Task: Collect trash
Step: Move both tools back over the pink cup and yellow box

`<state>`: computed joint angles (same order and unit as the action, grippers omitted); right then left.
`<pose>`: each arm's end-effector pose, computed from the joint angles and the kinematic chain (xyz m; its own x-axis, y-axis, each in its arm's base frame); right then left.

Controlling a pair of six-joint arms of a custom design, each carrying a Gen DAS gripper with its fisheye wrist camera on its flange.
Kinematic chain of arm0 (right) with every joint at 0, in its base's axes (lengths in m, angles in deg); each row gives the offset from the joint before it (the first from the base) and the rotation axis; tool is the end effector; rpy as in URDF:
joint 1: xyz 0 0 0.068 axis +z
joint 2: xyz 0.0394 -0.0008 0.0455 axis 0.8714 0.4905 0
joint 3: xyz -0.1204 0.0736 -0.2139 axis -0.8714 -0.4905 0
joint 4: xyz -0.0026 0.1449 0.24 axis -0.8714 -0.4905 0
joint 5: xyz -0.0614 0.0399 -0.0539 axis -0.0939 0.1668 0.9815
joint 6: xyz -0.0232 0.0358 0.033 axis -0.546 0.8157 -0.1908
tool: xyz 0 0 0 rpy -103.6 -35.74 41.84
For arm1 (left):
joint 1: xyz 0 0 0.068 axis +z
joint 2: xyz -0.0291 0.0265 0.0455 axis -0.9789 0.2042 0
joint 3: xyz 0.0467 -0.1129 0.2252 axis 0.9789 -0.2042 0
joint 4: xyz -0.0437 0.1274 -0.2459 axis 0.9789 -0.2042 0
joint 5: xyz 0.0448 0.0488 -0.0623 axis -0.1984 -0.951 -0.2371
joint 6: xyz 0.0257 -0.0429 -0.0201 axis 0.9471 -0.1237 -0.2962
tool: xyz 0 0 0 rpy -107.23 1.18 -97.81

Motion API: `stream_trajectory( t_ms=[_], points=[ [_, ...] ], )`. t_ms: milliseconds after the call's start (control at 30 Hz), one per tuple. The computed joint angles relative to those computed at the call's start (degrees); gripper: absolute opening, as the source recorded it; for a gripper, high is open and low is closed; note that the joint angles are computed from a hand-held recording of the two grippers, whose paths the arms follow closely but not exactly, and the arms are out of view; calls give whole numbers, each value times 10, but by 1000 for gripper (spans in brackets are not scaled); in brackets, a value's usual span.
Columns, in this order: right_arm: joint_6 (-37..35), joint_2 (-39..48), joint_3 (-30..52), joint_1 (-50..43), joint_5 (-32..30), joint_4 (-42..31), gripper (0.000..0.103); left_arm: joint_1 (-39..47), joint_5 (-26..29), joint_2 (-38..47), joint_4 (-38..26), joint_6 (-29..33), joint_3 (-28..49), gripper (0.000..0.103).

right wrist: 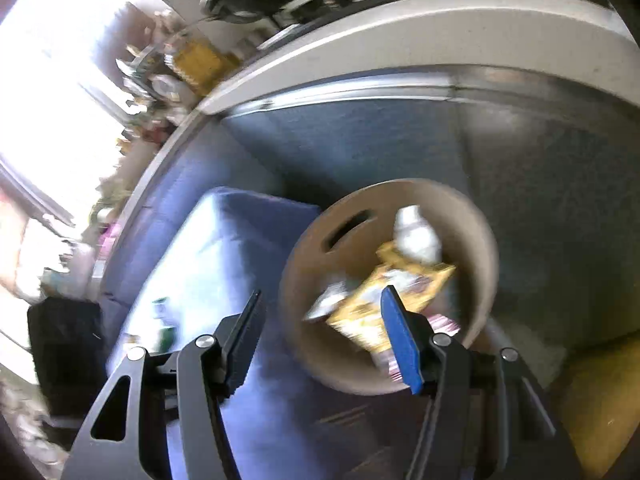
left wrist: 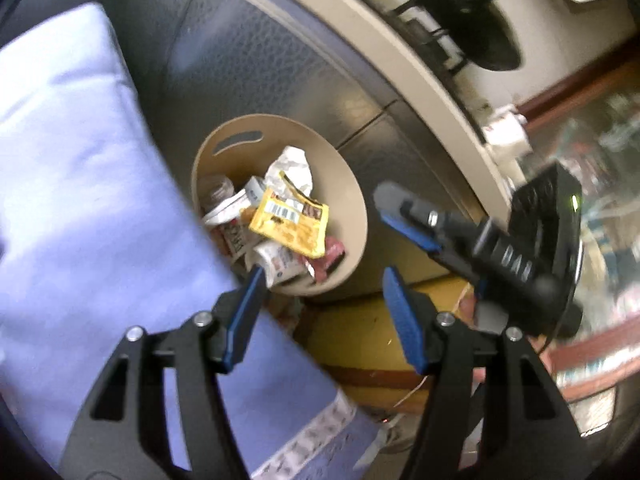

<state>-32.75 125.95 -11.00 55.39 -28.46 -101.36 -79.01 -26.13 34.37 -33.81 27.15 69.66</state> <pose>0.2487 -0.0082 0.1722 -0.7535 0.3808 -0.5359 0.0675 0.8557 0.5131 0.3259 -0.0302 0.1274 -0.8882 0.1802 -0.4227 0.4263 0.6667 -0.6114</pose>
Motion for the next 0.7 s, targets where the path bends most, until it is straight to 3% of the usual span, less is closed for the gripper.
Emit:
stream_trajectory(
  t_ms=[67,200,333,433,533,600,700],
  points=[
    [18,-34,-8,45,6,-4,58,45,9,-40,-23,60,-38,59],
    [75,-44,-22,154,10,18,58,197,23,-85,-122,248,-91,59],
    [111,69,7,312,55,63,58,391,-10,-46,-222,453,-81,59],
    [89,157,57,423,129,70,58,522,-50,3,-252,554,-47,59],
    [76,224,99,513,200,73,58,619,-65,65,-276,595,30,59],
    [73,265,130,559,248,69,58,654,-64,94,-280,593,78,59],
    [93,301,151,586,273,70,61,682,-58,124,-267,571,142,59]
  ],
)
